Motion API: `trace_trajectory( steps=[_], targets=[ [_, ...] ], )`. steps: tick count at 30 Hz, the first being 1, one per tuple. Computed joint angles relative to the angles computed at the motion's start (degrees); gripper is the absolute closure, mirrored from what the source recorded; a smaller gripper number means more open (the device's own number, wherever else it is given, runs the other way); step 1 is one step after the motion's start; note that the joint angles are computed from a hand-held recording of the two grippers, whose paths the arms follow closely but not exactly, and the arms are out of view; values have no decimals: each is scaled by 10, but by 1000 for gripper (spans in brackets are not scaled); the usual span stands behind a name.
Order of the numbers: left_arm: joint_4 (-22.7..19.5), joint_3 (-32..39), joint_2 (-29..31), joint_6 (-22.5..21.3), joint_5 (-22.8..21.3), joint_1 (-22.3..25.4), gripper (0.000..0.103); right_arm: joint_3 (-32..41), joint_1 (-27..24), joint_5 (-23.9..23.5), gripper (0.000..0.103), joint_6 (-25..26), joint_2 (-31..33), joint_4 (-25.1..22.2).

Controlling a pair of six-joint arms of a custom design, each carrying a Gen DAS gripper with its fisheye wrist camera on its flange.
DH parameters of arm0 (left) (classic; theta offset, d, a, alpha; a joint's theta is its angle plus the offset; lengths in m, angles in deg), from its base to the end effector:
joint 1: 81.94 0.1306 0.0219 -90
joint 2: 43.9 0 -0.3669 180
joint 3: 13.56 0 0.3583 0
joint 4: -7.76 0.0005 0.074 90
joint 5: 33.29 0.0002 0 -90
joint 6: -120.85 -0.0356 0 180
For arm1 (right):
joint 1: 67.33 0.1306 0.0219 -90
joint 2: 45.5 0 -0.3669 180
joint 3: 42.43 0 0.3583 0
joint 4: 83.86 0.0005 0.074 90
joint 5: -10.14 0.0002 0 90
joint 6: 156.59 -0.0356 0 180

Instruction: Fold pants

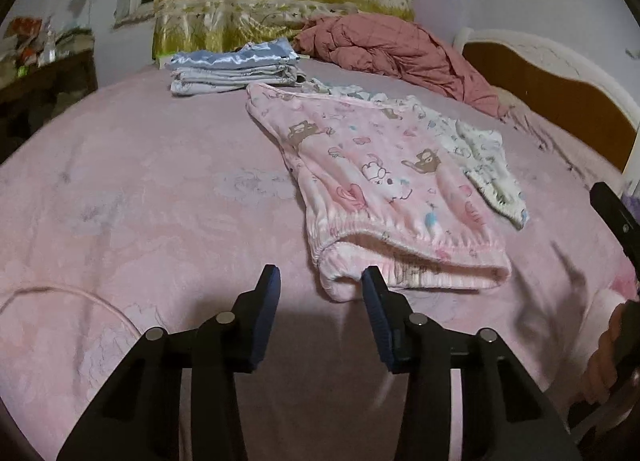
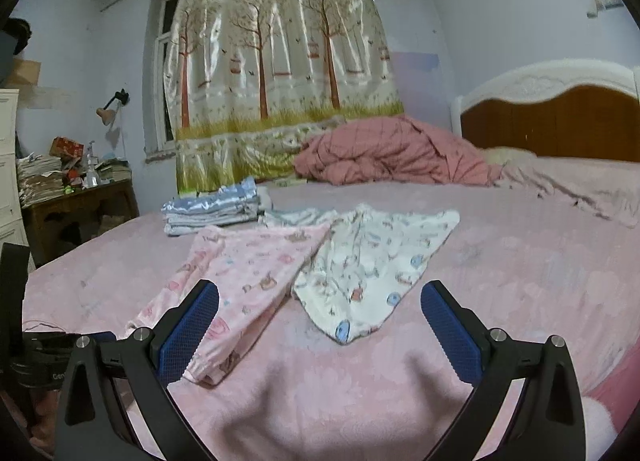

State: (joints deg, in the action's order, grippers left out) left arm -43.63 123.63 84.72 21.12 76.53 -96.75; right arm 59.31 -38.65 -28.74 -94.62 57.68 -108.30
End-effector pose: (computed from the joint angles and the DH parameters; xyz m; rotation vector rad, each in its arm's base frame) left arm 0.6580 -0.1870 0.3974 0.6596 2.2081 -0.4455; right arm 0.4964 0.2394 0.4366 0.5219 1.7790 -0.2192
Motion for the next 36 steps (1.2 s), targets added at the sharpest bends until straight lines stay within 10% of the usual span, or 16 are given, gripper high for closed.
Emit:
trace_trajectory(
  steps=[7, 10, 13, 17, 28, 36],
  targets=[
    [-16, 53, 28, -39, -15, -6, 61, 77, -11, -15, 2, -32, 53, -109],
    [-4, 77, 43, -39, -17, -9, 61, 118, -24, -109, 25, -44, 74, -129],
    [-31, 114, 67, -34, -8, -8, 90, 170, -37, -221, 43, -69, 108, -150],
    [42, 29, 24, -7, 11, 2, 93, 295, -42, -237, 95, -108, 200, -279],
    [93, -55, -12, 63, -42, 0, 94, 349, -29, -168, 96, -90, 247, -348],
    [124, -91, -36, 53, -26, 12, 69, 222, -40, -211, 93, -119, 169, -234]
  ],
)
